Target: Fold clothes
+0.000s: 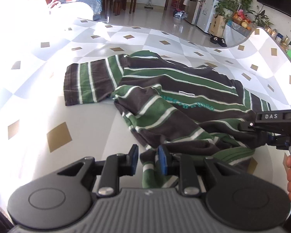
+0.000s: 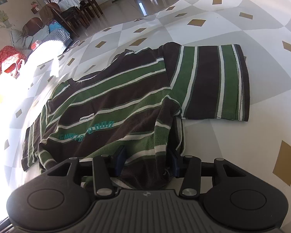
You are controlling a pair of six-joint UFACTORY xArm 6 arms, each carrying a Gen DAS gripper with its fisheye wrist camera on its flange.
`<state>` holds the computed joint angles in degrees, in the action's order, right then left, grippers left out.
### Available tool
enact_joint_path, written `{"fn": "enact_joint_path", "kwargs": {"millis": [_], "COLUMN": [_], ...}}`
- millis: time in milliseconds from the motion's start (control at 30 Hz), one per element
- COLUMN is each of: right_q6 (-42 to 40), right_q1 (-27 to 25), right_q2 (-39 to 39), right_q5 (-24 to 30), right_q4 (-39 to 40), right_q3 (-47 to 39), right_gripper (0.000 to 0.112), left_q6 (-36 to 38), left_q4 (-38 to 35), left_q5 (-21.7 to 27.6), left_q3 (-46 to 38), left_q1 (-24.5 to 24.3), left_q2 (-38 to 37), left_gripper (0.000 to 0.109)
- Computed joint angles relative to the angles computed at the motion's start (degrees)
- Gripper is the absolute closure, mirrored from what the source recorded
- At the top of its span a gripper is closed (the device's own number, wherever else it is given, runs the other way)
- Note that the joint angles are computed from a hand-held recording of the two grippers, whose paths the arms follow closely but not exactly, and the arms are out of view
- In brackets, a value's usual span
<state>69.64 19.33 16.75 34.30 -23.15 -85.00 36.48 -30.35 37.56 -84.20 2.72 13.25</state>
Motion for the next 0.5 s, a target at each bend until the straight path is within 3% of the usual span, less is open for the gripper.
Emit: {"fn": "enact_joint_path", "kwargs": {"millis": [33,233,367,500], "right_q6": [0.3,1.6,2.7,4.6], "right_q1": [0.0,0.3,0.7,1.4], "right_q2": [0.0,0.2,-0.1,-1.5], "right_q5": [0.3,2.6,4.2,4.3], "right_q4": [-0.4,-2.5,-3.8,-7.7], "right_q3": [-0.1,-1.0,-1.8,-1.3], "right_gripper": [0.069,0.069,0.067,0.066], "left_q6": [-2.7,-12.4,-5.6,-2.0], "left_q4": [3.0,8.1,0.4,-5.4], "left_q5": [-1.7,2.4,5.9,13.2], "left_q3": [0.0,-4.9,-5.5,-7.4], "left_q1": [0.1,3.0,3.8,4.4], "left_q2": [0.4,4.0,3.7,4.1], "left_gripper": [0.088,0.088,0.083,0.066]}}
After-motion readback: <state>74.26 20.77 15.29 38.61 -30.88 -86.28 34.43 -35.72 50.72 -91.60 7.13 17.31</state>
